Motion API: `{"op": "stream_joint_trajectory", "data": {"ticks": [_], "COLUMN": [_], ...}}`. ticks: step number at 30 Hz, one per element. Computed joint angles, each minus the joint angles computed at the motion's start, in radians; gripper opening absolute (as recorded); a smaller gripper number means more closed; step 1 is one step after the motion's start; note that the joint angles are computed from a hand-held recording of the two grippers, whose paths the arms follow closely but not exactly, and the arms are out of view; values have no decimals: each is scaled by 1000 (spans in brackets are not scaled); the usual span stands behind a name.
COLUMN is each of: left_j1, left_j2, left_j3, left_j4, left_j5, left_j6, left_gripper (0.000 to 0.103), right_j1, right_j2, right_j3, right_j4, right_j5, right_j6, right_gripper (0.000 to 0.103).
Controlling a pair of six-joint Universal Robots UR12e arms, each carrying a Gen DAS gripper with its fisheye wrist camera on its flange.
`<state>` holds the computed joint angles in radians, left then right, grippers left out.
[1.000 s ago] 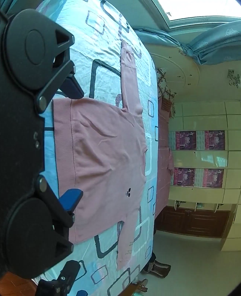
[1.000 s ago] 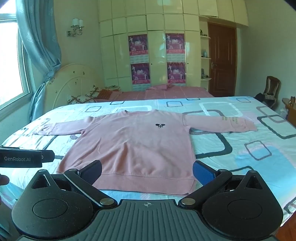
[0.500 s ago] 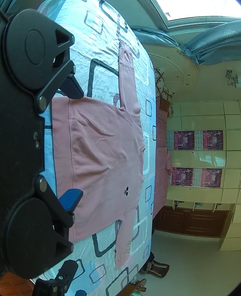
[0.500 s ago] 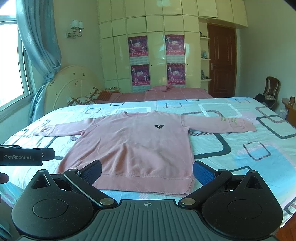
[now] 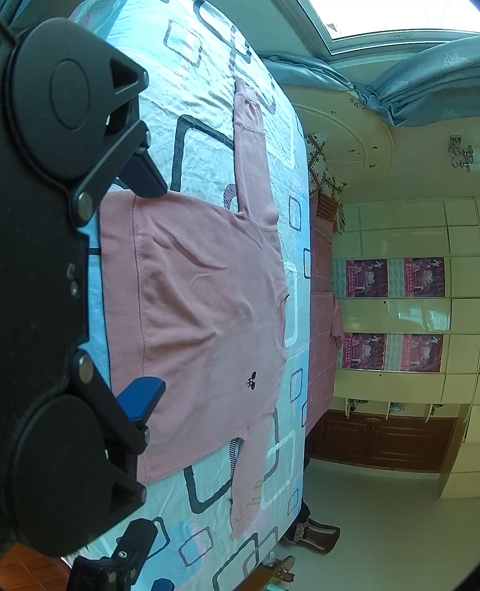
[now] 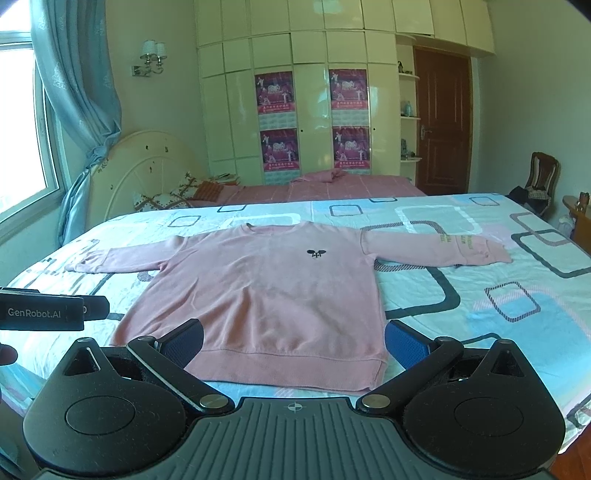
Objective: Fold small clothes
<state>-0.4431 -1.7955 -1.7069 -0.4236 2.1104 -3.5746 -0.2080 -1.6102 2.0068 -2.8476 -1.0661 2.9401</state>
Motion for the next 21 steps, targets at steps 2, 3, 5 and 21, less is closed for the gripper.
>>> {"op": "stream_joint_trajectory", "data": {"ticks": [2, 3, 5, 21], "left_j1": [0, -1, -1, -1], "left_j2": [-1, -1, -1, -4], "left_j3": [1, 2, 3, 9], "left_j4": [0, 0, -1, -10], "left_j5": [-3, -3, -3, -3], "left_j6": [-1, -1, -3, -6], "left_gripper": [102, 102, 102, 102], "right_j1": [-1, -1, -1, -2], "right_j2": [0, 0, -1, 0], "right_j3": [0, 0, 1, -2], "right_j4": [-3, -3, -5, 0], "right_j5": [0, 0, -1, -2], "right_j6": [1, 1, 0, -3], "right_gripper": [103, 103, 103, 103]}}
